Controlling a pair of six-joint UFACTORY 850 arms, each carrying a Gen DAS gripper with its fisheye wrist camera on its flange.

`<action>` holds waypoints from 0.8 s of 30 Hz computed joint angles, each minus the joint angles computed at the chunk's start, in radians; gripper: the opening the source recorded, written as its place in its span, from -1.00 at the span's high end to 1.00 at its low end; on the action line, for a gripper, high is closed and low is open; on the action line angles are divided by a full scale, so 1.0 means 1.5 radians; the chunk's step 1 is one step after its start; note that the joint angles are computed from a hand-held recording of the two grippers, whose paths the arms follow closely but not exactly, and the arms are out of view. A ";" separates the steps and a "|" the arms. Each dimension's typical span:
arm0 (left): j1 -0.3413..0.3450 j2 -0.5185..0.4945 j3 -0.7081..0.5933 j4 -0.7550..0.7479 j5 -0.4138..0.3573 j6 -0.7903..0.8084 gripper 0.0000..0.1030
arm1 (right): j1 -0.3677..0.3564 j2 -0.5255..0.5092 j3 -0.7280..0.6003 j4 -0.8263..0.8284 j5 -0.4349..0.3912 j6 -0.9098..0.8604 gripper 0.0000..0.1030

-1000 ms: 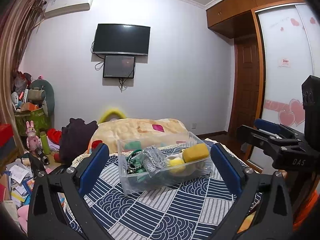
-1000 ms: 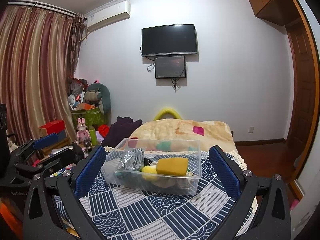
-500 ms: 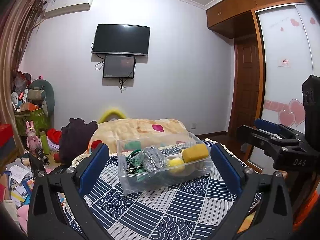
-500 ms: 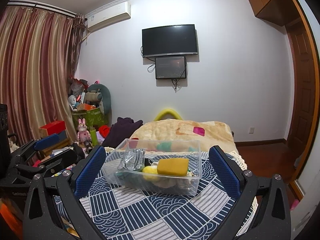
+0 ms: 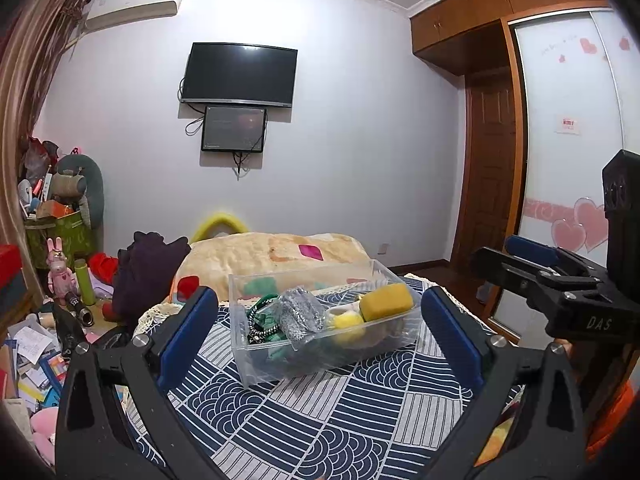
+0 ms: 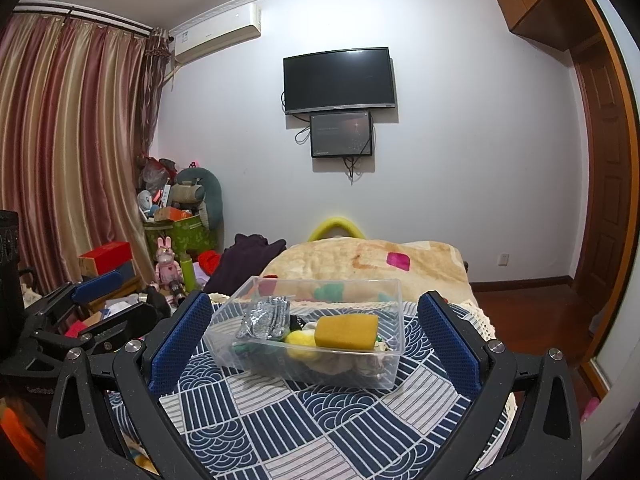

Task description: Organize soft objects

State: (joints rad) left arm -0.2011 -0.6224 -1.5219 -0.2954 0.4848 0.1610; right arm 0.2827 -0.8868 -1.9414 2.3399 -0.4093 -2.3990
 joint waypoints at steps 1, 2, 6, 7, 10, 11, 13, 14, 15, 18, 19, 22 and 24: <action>0.001 0.001 0.002 0.005 0.002 -0.004 -1.00 | 0.000 -0.001 -0.001 0.000 0.001 0.000 -1.00; 0.001 0.001 0.002 0.005 0.002 -0.005 -1.00 | 0.001 0.000 -0.001 -0.002 0.001 0.001 -1.00; 0.001 -0.001 0.002 0.006 0.001 -0.007 -1.00 | 0.001 -0.003 -0.004 -0.004 0.001 0.003 -1.00; 0.001 -0.001 0.001 0.011 -0.001 -0.011 -1.00 | 0.001 -0.004 -0.007 -0.009 0.003 0.008 -1.00; 0.000 -0.003 -0.001 0.011 -0.004 -0.009 -1.00 | 0.001 -0.005 -0.007 -0.007 0.004 0.005 -1.00; 0.001 -0.002 0.000 0.015 -0.005 -0.013 -1.00 | 0.001 -0.005 -0.008 -0.007 0.004 0.005 -1.00; 0.001 -0.002 -0.001 0.021 -0.007 -0.020 -1.00 | 0.001 -0.006 -0.008 -0.006 0.006 0.004 -1.00; 0.001 -0.002 0.000 0.021 -0.006 -0.021 -1.00 | 0.002 -0.007 -0.009 -0.005 0.007 0.004 -1.00; 0.002 -0.002 0.000 0.020 -0.007 -0.022 -1.00 | 0.002 -0.007 -0.010 -0.006 0.007 0.006 -1.00; 0.003 -0.002 -0.001 0.031 -0.015 -0.036 -1.00 | 0.002 -0.008 -0.012 -0.004 0.010 0.005 -1.00; 0.004 -0.002 0.000 0.035 -0.016 -0.041 -1.00 | 0.003 -0.008 -0.010 0.000 0.009 0.001 -1.00; 0.005 0.000 0.002 0.045 -0.015 -0.051 -1.00 | 0.003 -0.006 -0.007 0.005 0.009 -0.005 -1.00; 0.004 0.000 0.002 0.041 -0.016 -0.046 -1.00 | 0.003 -0.006 -0.007 0.005 0.010 -0.004 -1.00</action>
